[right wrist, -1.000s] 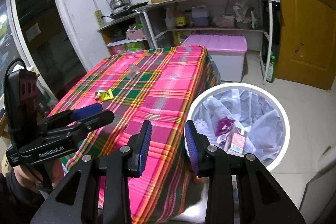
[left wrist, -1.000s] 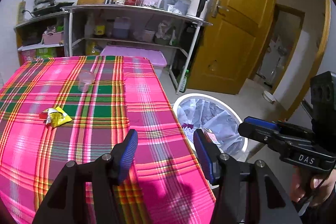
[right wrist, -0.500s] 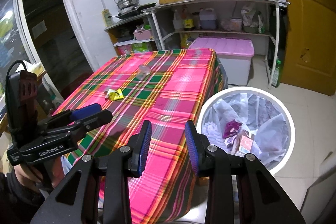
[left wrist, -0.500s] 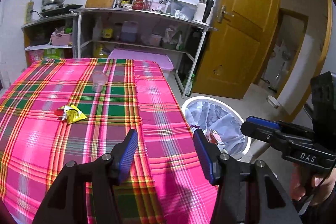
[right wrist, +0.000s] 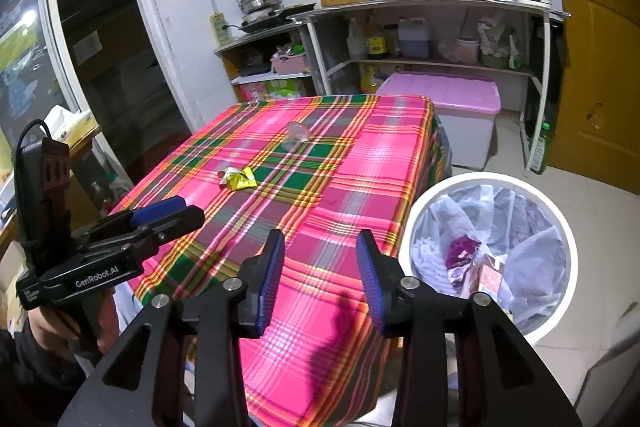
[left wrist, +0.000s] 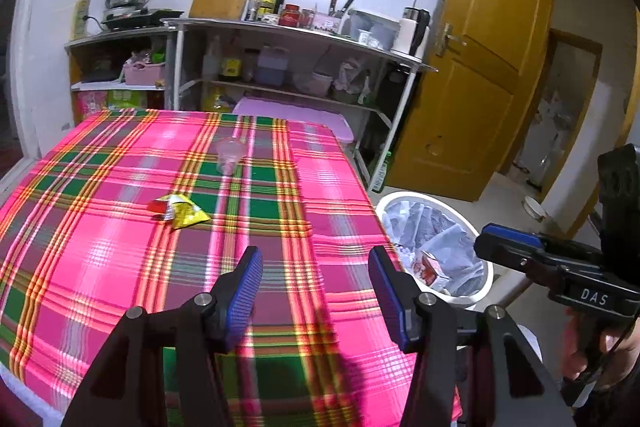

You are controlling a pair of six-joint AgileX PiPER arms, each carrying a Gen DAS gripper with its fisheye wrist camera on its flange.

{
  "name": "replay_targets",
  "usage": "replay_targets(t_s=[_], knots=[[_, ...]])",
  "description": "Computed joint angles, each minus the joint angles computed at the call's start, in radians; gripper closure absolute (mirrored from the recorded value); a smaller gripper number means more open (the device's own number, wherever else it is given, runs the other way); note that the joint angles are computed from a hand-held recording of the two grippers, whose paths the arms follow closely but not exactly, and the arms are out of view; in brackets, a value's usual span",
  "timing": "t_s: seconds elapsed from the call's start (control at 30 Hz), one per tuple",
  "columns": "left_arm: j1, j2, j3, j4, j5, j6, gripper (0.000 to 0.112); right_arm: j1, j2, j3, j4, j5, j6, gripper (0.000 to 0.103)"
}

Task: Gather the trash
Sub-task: 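Move both open tools back over the table toward the remaining trash, then lower the left tool onto the yellow snack wrapper and close it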

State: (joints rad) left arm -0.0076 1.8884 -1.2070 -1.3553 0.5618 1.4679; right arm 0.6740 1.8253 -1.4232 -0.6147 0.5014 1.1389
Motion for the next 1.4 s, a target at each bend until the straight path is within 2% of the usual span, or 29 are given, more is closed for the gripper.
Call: replay_targets(t_s=[0.2, 0.67, 1.03, 1.23, 1.4], knots=[[0.044, 0.008, -0.003, 0.000, -0.011, -0.006, 0.058, -0.001, 0.041, -0.063, 0.050, 0.006, -0.068, 0.064], [0.099, 0.110, -0.141, 0.108, -0.049, -0.158, 0.057, -0.028, 0.159, -0.216, 0.219, 0.020, -0.281, 0.064], [0.092, 0.274, -0.367, 0.325, -0.052, -0.387, 0.056, -0.064, 0.244, -0.316, 0.333, 0.042, -0.408, 0.063], [0.074, 0.392, -0.548, 0.489, -0.018, -0.558, 0.055, -0.090, 0.301, -0.394, 0.396, 0.066, -0.479, 0.063], [0.062, 0.508, -0.743, 0.624, 0.041, -0.707, 0.055, -0.109, 0.357, -0.474, 0.442, 0.095, -0.534, 0.063]])
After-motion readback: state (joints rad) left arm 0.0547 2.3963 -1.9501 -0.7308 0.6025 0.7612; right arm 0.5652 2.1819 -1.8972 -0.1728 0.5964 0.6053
